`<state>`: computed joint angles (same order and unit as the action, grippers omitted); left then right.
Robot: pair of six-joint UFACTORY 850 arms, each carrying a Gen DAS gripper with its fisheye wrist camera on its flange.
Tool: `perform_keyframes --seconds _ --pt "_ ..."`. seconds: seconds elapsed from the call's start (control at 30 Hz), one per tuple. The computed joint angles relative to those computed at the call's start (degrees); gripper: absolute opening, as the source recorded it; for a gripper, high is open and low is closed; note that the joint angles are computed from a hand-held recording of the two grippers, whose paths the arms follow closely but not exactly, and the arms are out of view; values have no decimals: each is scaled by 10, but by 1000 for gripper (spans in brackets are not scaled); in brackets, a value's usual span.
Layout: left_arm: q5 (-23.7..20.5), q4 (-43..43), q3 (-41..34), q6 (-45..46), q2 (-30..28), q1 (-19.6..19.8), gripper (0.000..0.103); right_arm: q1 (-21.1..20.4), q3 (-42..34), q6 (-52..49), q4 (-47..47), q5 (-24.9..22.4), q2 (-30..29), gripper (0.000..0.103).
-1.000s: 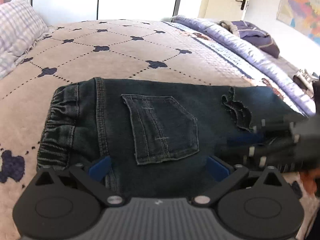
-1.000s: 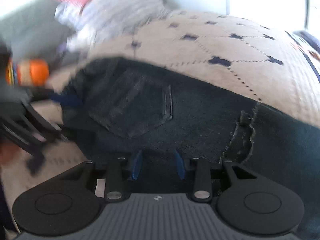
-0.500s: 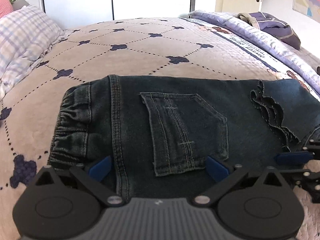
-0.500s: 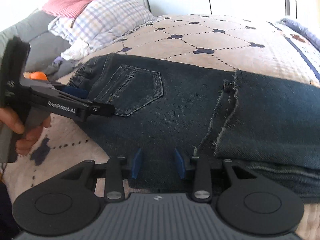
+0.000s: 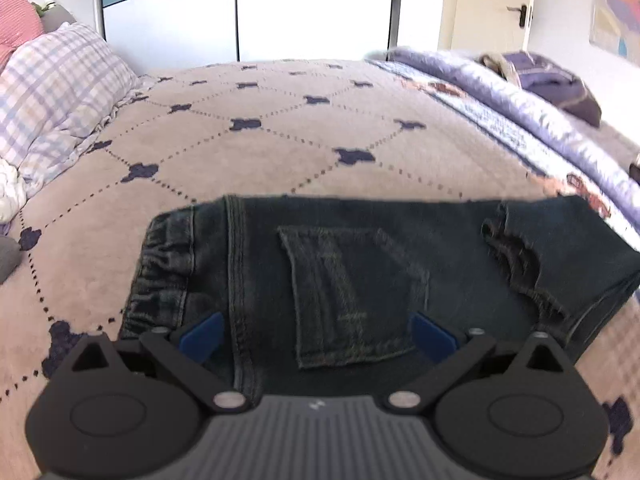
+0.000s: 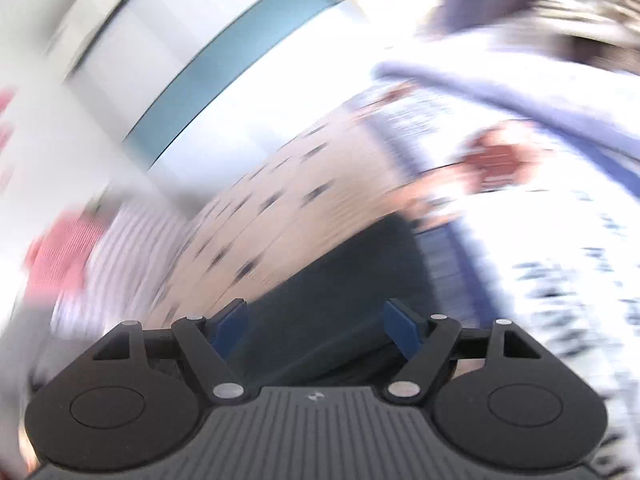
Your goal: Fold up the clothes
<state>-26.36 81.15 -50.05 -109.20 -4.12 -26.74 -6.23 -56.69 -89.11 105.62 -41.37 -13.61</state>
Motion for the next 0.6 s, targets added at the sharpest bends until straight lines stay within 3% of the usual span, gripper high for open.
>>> perform_keyframes --seconds 0.1,0.17,0.23,0.3,0.4,0.43,0.6 --pt "10 50 -12 -57 -7 -9 101 -12 -6 -11 28 -1 -16 73" --pt "25 89 -23 -92 -14 -18 101 -2 -12 -42 20 -1 -20 46" --pt "21 118 -37 -114 -24 -34 101 9 -19 -71 11 0 -24 28" --pt "22 145 -53 -145 -38 -50 101 20 -29 -74 -15 8 -33 24" --pt "47 177 -88 -205 -69 -63 101 42 -51 -26 -97 65 -64 20" --pt "59 177 -105 -218 -83 -64 101 46 -49 -35 -96 78 -72 10" --pt "89 222 -203 -302 -171 -75 101 17 -48 -21 -74 20 -92 0"
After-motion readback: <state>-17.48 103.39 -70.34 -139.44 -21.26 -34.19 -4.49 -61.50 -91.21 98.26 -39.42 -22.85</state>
